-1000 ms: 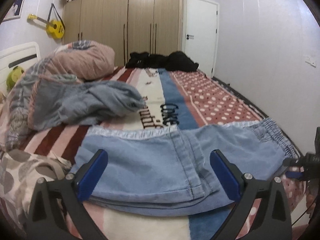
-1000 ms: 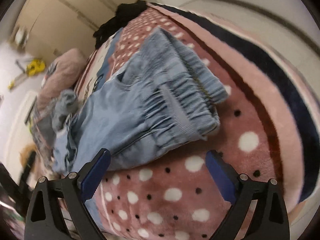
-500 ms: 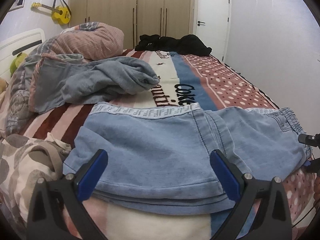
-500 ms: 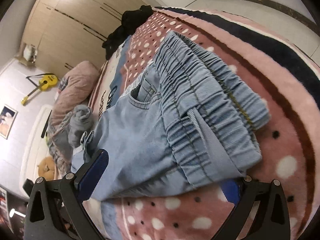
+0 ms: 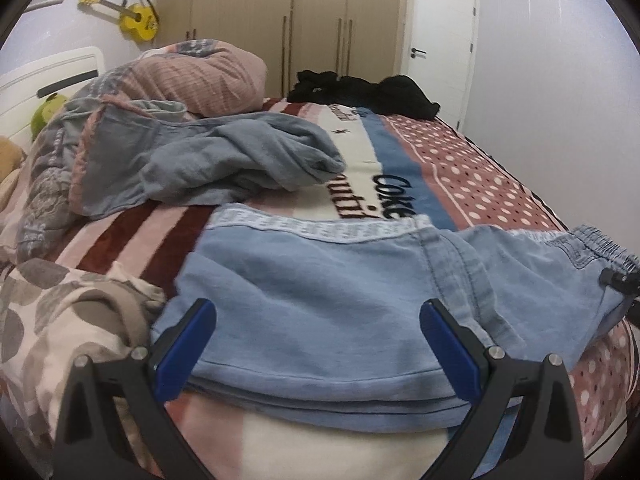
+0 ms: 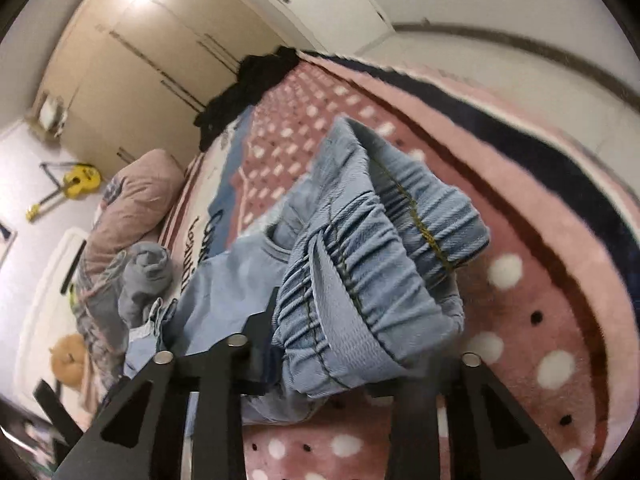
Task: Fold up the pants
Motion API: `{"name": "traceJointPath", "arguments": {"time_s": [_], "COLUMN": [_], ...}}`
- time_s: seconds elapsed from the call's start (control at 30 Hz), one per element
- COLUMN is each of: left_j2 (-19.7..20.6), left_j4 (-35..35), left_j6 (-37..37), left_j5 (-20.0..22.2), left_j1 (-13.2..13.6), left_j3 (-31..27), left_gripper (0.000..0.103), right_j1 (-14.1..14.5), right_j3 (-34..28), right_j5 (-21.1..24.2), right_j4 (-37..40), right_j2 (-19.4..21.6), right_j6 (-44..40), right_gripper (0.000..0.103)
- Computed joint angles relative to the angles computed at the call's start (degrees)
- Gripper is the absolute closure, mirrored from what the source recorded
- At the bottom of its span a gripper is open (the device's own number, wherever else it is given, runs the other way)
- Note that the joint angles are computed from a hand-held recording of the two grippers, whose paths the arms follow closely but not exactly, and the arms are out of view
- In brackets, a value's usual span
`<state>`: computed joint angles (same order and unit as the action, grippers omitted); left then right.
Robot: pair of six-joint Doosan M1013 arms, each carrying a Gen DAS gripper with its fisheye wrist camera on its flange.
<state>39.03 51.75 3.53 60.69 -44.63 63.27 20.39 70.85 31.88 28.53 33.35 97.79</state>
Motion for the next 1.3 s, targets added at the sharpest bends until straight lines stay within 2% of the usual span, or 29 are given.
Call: {"name": "traceJointPath", "arguments": {"time_s": [0.1,0.23,0.3,0.37,0.47,0.57,0.67,0.7,0.77,0.87,0.93,0.97,1.0,1.1,1.27,1.3], "left_j2": [-1.8,-4.2,-5.5,-6.7,-8.8,-10.7,-12.1,-12.5,-12.9,-13.3,-13.5,-13.6,-13.6,-13.7,-13.0,-12.6], "left_j4": [2.2,4.8,6.0,7.0,8.6,9.8,10.0,9.9,9.8,9.7,9.7,9.7,10.0,10.7,10.4,9.9], "left_j6": [-3.3,-6.8,-8.5,-9.9,-12.8,-15.5,-17.2,-17.7,-18.3,-18.9,-19.2,-19.2,-19.2,-18.2,-13.3,-11.1], "left_j5": [0.5,1.4,2.2,3.0,4.8,6.2,6.4,6.2,5.8,4.6,3.7,3.4,2.9,1.9,-1.5,-3.3], "left_j1": [0.0,-0.1,-0.2,-0.2,-0.2,-0.2,-0.1,0.0,0.0,0.3,0.4,0.4,0.5,0.7,1.2,1.5], "left_j3": [2.6,5.9,7.7,9.2,11.9,14.5,16.3,17.0,17.8,18.7,19.0,19.0,19.0,18.7,17.0,16.3], "left_gripper": [0.002,0.002,0.002,0.002,0.002,0.002,0.002,0.002,0.002,0.002,0.002,0.002,0.002,0.002,0.002,0.002], "right_j1": [1.3,3.3,4.9,6.7,9.2,12.0,14.8,15.3,16.5,17.4,17.4,17.1,16.8,16.9,15.8,15.4], "right_j3": [-1.2,-5.2,-8.3,-11.4,-17.3,-24.7,-33.9,-35.6,-38.1,-36.5,-36.0,-36.9,-38.0,-38.6,-34.1,-33.2], "right_j5": [-1.8,-1.6,-1.4,-0.4,4.5,12.4,24.2,26.6,30.4,29.9,30.3,32.2,34.7,36.4,35.7,35.3], "right_j4": [-1.7,0.9,1.5,2.5,6.7,6.9,4.2,3.5,0.3,-1.8,-0.4,1.4,3.6,3.7,6.7,6.7], "right_j2": [-0.2,0.9,2.1,3.5,6.6,11.0,16.9,18.2,20.2,20.2,20.0,20.4,21.0,21.1,18.0,17.3], "right_j6": [-2.1,-8.0,-12.5,-17.8,-26.1,-29.9,-32.1,-32.2,-32.2,-34.9,-37.8,-38.5,-38.6,-38.6,-40.3,-40.2], "right_gripper": [0.084,0.084,0.085,0.089,0.091,0.091,0.091,0.09,0.084,0.075,0.057,0.043,0.038,0.038,0.039,0.039]}}
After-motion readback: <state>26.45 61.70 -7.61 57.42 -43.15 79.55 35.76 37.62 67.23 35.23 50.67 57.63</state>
